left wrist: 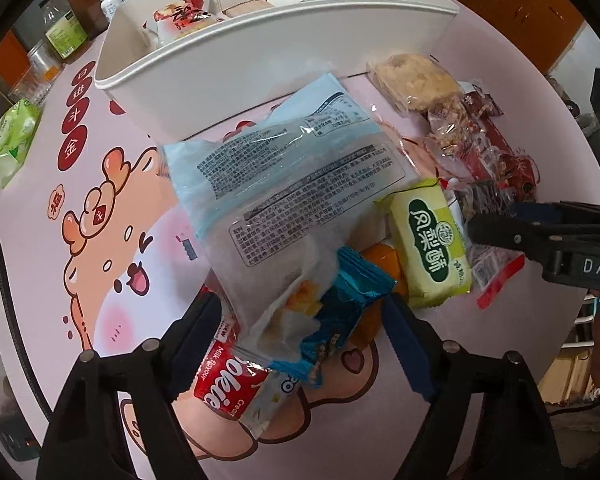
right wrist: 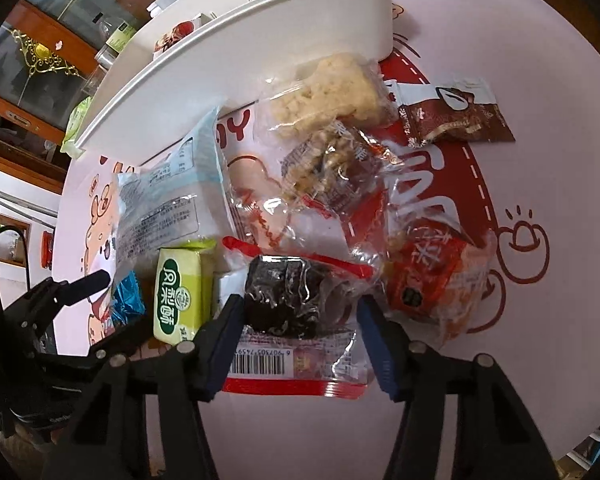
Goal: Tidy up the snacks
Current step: 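Grasp the dark snack packet with the right gripper while the left grasps the blue wafer pack, then carry both packets into the white tray and open both grippers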
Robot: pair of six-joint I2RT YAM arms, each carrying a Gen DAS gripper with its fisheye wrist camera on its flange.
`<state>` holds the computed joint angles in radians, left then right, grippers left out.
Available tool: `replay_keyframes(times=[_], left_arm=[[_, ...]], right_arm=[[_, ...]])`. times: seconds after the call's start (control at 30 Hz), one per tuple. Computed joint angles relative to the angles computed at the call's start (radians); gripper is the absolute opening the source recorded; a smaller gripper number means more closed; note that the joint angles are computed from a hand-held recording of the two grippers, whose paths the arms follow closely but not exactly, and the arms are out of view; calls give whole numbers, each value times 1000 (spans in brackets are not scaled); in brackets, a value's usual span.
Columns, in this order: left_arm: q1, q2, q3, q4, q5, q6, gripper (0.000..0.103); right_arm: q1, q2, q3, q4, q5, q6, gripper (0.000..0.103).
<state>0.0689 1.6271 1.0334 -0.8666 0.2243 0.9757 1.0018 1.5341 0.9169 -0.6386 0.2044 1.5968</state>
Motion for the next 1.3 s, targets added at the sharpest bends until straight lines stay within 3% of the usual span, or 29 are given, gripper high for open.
replay_keyframes(times=[0.1,0.2,0.23,0.33,0.9,1.3], left_arm=[[-6,-9,-13,11,2,4,72],[-18,-21,-33,39,-18,4,53],[-22,-20,-35,43,-24,-3,41],[-14,-17,-33,51,-22,-14,34],[109,-65,57,-138,89,22,33],[136,-157,140,-301,203,21,33]], right_arm=[[2,-3,-7,10,3,4,57],[-2,0,-8,20,3,1,56],[-1,-1,-9,23,3,0,56],[17,-16,-19,17,11,14,56],[120,-72,50,-125,97,73,56],[147,-60,213,-272,186,18,56]])
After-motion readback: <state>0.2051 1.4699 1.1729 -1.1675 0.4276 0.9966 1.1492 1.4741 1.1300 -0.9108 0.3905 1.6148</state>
